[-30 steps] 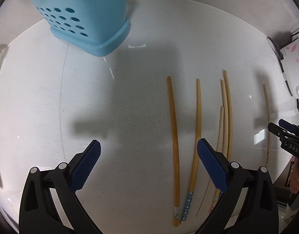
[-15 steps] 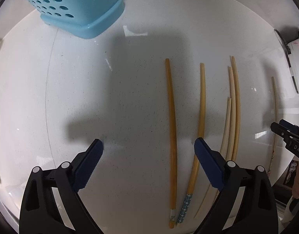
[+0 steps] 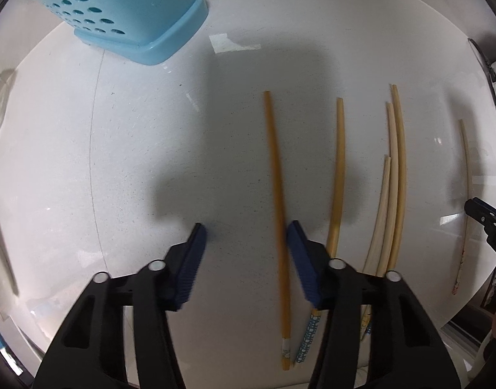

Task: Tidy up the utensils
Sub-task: 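Close left tool on plain brown chopstick while right tool closes on red-tipped chopstick, then lift both held chopsticks upright and carry them above the blue holder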

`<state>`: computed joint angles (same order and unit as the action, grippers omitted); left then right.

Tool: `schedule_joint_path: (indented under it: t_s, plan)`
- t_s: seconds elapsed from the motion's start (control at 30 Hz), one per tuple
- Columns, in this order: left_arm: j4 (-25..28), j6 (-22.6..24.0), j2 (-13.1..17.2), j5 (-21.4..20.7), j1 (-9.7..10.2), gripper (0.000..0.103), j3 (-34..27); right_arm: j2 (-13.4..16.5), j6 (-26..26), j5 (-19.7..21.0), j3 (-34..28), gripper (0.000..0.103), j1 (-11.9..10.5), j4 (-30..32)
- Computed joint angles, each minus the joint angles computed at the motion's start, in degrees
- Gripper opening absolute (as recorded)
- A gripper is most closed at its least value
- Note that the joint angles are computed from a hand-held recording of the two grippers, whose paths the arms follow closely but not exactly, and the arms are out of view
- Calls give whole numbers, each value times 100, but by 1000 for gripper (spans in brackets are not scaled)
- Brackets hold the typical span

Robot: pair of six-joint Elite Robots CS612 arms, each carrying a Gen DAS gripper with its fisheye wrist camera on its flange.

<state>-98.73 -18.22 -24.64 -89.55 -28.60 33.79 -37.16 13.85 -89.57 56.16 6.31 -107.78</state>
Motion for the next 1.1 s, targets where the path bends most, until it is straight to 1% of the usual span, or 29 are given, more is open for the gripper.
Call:
schedule_joint_path:
  t_s: [0.03,0.07,0.13,0.17,0.3,0.47,0.5,0.53,0.57,0.6,0.67,0.83,0.93,1.1]
  plan:
    - [26,9,21,8,-6,36,-43,17,0,-53,-24,6,13,-3]
    - [57,18,59,13,-13,32,-117,30,8,-89,-38,6,25,-21]
    - [0,-3,83,30,-15,12,-154,62,30,-124,-75,6,49,-21]
    - [-28,-37,106,23,-11,7,-183,81,58,-130,-88,6,59,-40]
    - [-15,-76,194,-171,59,6,-346,95,124,-122,-81,6,73,-90]
    - [36,-49,308,-240,90,6,-549,-57,149,-128,174,6,69,-226]
    - [-66,-37,247,-255,91,5,-424,-77,148,-132,197,6,64,-231]
    - [-248,-19,51,-266,96,5,-58,-87,157,-147,212,6,67,-246]
    - [-398,-2,-6,-268,105,5,67,-104,168,-157,236,6,68,-273]
    - [-599,-30,-163,-272,71,5,433,-118,182,-174,259,6,70,-314]
    - [-864,-31,-279,-234,63,6,669,-165,183,-243,266,6,75,-327]
    - [-1274,-28,-401,-169,75,6,918,-276,207,-420,399,6,110,-577]
    - [-1525,-50,-514,-116,76,6,1109,-395,216,-620,574,6,149,-893]
    - [-2008,-96,-763,-3,90,6,1552,-609,227,-815,905,6,208,-1431]
